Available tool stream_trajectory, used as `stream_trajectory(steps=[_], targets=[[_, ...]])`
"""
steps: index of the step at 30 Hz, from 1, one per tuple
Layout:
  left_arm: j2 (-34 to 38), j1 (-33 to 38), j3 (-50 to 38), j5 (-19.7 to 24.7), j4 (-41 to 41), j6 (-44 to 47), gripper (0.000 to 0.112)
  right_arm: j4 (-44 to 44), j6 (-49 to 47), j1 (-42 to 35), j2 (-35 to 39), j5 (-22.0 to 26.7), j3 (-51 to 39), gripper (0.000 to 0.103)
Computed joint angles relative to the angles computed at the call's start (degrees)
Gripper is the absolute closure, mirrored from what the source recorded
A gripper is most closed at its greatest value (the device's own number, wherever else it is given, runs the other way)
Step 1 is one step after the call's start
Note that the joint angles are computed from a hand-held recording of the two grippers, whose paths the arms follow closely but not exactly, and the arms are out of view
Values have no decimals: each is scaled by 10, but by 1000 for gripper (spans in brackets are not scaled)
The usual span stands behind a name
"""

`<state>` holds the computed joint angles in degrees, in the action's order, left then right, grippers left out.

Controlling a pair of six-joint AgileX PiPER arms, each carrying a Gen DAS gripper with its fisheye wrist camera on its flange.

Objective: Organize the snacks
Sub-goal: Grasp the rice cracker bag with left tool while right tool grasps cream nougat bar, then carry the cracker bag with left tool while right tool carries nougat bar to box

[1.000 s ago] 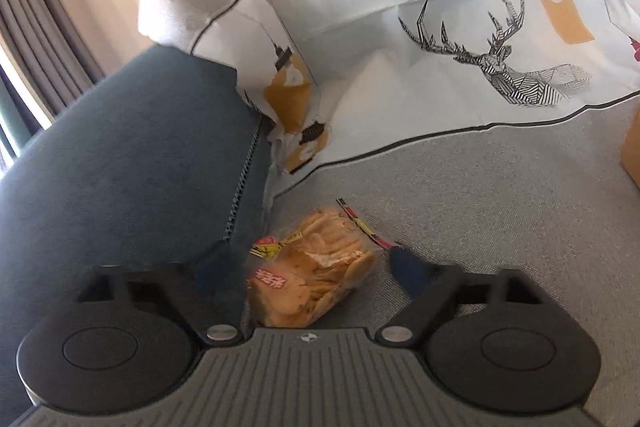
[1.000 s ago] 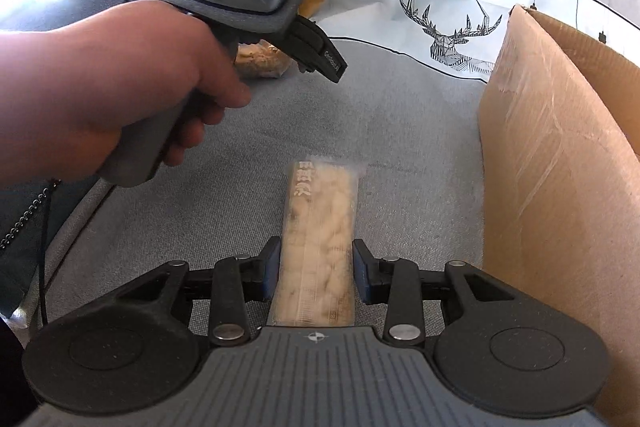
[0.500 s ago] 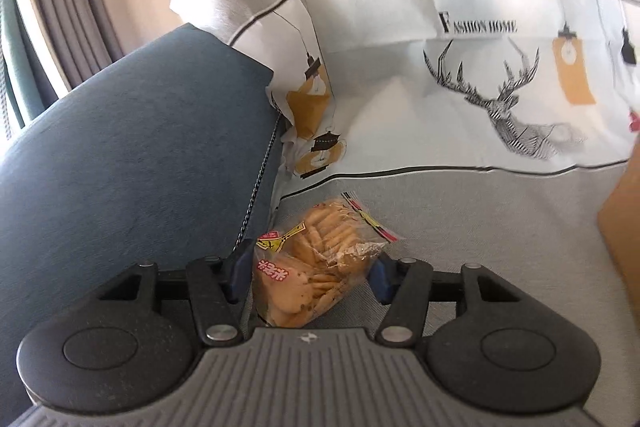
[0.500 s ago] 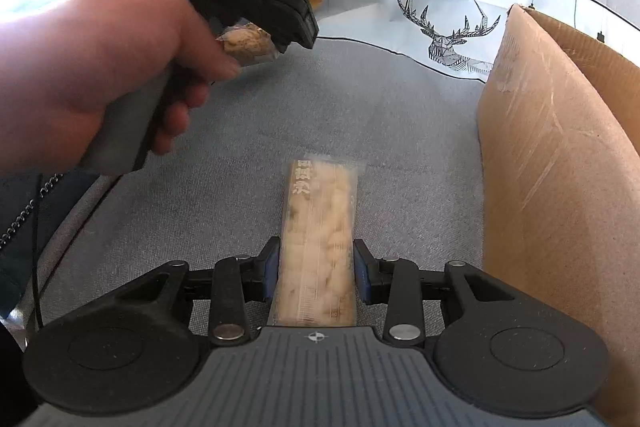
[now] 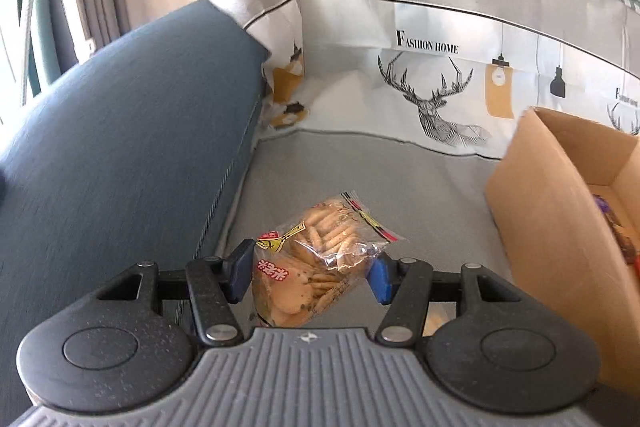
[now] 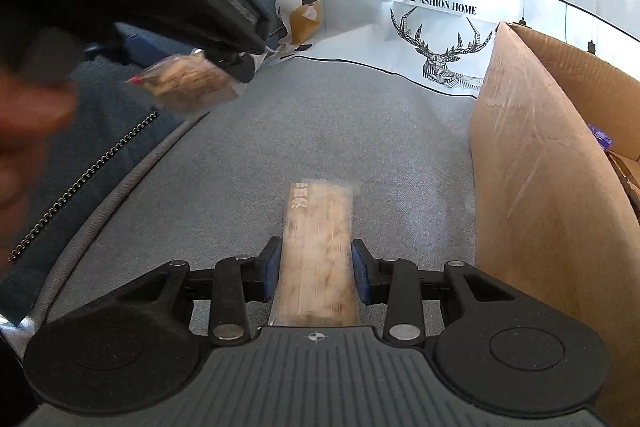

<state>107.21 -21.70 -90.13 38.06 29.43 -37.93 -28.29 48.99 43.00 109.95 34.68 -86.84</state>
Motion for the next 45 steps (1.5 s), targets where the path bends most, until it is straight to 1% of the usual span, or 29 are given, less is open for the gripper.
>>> stream_trajectory(steps=[5,7,10,13,15,19,23,27,33,34,35,37,38,40,42,45], targets=[[25,4,-38,76,-85,60,49,14,-11,-2,-2,1,0,65],[39,15,-57,95,-118,82,49,23,-19,-3,-1,2,-2,65],[57,30,-75,108,-157,92,48,40,-36,-8,4,3,-9,65],[68,39,-87,109,-166,84,39,53,-52,-14,12,6,-21,64],[73,40,-91,109,-159,68,29,54,-52,-13,14,8,-24,64],[99,46,-130,130,-176,70,26,62,-60,-14,22,15,-34,61],[125,48,-165,154,-190,86,26,66,-62,-14,31,28,-45,56],[137,42,-177,159,-177,89,24,73,-69,-15,40,39,-58,55],[152,38,-192,166,-173,100,24,73,-75,-15,42,38,-55,56],[152,38,-191,165,-173,102,24,73,-76,-15,42,36,-53,57],[156,37,-197,166,-173,106,25,72,-77,-15,40,32,-49,61],[158,36,-198,166,-173,113,29,70,-77,-14,37,26,-43,65],[158,35,-198,165,-173,116,36,65,-75,-13,35,25,-40,65],[155,31,-191,161,-160,111,38,63,-71,-12,31,22,-35,65],[148,29,-183,153,-153,106,44,54,-60,-12,20,7,-24,65],[127,29,-159,134,-149,91,47,7,-23,-5,-3,-16,3,65]])
